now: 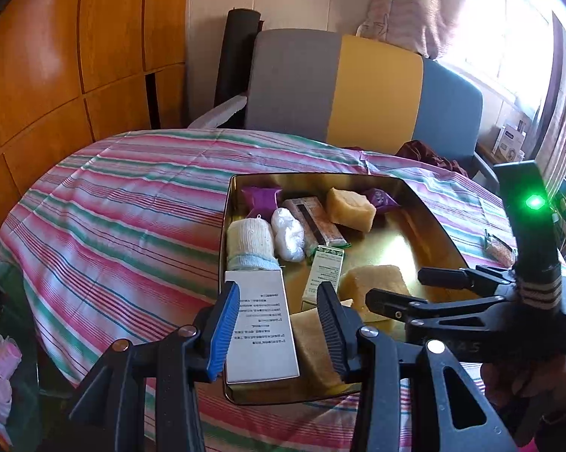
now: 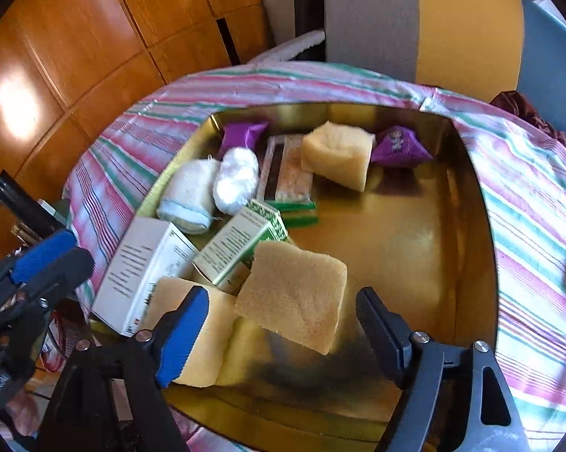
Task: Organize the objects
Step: 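Carry the yellow sponge to the tray and open the right gripper, then grasp the plastic-wrapped cotton with the left gripper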
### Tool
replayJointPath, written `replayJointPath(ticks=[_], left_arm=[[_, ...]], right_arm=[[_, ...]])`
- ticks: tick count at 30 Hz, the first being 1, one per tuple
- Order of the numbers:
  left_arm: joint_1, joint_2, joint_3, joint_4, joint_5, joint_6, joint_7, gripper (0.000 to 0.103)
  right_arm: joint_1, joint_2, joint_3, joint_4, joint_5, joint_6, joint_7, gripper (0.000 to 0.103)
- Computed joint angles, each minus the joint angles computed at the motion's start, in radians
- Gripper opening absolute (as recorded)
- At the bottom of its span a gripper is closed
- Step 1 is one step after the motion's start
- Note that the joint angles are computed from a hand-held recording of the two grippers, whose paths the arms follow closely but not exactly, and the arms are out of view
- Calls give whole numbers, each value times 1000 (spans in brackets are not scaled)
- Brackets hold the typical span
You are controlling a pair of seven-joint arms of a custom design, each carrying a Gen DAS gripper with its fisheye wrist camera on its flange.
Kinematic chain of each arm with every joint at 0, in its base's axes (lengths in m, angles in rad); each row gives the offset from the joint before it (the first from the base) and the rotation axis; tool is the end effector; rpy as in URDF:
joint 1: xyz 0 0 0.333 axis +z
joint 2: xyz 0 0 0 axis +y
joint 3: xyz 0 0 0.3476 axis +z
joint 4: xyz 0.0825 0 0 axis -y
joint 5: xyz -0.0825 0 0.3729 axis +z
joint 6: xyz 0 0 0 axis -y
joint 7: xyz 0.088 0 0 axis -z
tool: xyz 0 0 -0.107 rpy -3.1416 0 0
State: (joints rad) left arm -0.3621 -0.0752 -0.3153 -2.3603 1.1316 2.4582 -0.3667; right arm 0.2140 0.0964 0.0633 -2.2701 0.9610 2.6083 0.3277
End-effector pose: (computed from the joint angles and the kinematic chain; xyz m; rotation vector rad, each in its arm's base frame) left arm 0.3861 -0.3131 0.4115 -2.0382 1.3574 -0.6602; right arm 0.5243 0.1306 0.3732 -2.3059 1.0319 -0.0439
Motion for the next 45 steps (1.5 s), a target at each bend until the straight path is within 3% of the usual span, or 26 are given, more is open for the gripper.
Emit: replayJointPath(ticks=[10,22,35,41,45], left_arm=[[-18,1,-14,27,-1,-29,37,43],[-60,95,-14,152,4,-44,154,43],[-152,302,15,425,-9,-62,392,43],[-204,443,43,604,-71,-33,546,43],[-230,549,57,736,-165,-13,669,43]], right_arm=[[-35,-69,-35,-16,79,-27,-44,85],[-166,-49,-121,55,76,3,12,87],[-350,138,-153,257,110,108,108,88],[-415,221,-165,335,61,76,324,88],[-450,222,-151,346,65,64,378,88]])
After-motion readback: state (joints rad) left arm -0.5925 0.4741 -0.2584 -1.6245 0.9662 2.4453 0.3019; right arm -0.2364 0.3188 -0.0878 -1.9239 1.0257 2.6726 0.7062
